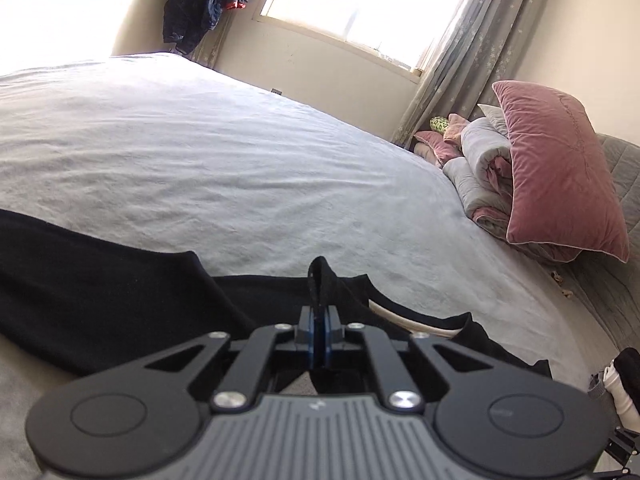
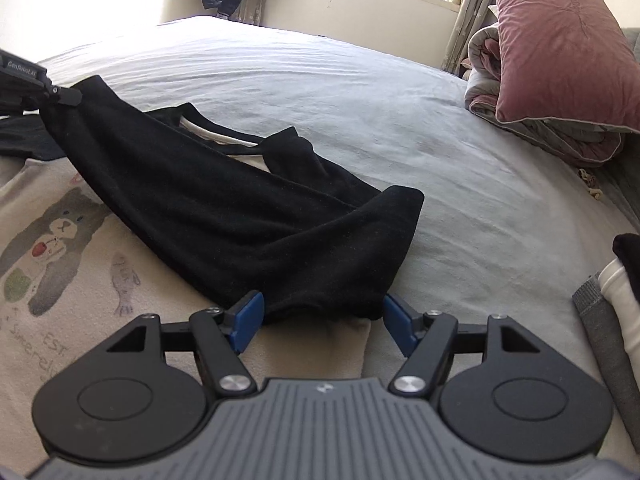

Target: Fold clothes

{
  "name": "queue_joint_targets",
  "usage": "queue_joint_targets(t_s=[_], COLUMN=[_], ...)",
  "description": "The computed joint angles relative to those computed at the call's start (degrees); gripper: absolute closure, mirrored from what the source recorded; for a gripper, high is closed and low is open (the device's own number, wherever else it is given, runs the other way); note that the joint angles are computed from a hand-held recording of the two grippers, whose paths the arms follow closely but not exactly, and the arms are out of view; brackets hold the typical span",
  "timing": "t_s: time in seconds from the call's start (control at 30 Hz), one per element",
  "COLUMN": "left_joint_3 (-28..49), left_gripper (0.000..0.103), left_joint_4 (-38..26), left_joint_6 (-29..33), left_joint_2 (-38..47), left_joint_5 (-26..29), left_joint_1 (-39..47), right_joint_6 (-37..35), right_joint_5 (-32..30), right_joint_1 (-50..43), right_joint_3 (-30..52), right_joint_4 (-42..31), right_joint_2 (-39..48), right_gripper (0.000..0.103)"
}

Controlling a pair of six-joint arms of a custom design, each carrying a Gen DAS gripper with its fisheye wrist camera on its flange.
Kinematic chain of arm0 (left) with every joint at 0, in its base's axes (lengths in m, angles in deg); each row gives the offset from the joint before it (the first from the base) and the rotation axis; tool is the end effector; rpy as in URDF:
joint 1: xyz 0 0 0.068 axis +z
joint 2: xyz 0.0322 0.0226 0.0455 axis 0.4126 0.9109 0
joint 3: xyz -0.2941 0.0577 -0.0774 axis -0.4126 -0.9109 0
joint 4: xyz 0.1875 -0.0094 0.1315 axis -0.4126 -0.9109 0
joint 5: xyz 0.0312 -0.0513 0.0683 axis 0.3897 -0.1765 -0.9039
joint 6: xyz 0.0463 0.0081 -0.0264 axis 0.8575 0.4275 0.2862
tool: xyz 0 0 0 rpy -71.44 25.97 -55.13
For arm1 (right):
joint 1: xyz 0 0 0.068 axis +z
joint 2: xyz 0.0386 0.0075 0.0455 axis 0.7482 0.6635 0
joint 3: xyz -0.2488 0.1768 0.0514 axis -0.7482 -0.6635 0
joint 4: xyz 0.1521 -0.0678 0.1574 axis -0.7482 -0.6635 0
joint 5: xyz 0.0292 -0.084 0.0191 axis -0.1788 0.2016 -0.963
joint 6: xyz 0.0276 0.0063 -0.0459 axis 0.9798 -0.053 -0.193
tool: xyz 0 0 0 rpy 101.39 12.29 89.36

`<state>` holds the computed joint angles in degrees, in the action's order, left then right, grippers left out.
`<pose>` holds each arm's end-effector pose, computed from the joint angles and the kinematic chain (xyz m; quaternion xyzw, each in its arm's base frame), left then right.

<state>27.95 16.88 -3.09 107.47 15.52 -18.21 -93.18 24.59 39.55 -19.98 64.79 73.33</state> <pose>0.2174 -0.1737 0.2041 -0.1536 0.8556 -0.1202 0.4795 0.2088 -0.0206 0.1777 -0.2067 0.8861 0.0323 0.4135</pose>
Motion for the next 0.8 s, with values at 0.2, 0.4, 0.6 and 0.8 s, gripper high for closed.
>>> queue_joint_targets(t_s=[0.2, 0.4, 0.6, 0.8], left_joint_3=[-1.8, -2.3, -3.7, -8.1], left_gripper=[0.098, 0.098, 0.098, 0.099], left_joint_4=[-1.1, -3.3, -0.9, 7.7], left_joint_6=[-4.1, -9.0, -9.0, -7.7], left_joint_2=[0.2, 2.7, 3.3, 2.9], left_joint_5=[-5.1, -4.3, -2.4, -0.9], left_joint_1=[0.4, 2.4, 3.4, 4.8], right_joint_6=[11.1, 22.6, 32.0, 37.7], right_joint_5=[-15.4, -20.6, -18.8, -10.9], right_joint_1=[-11.1, -12.6, -9.0, -4.6], right_joint_3=[9.6, 13.4, 19.4, 20.5], right_joint_4=[-9.6, -8.7, -6.5, -0.9], right_joint_2=[4.5, 10.9, 17.3, 20.6], right_gripper=[0.033, 0.038, 0.048, 0.096])
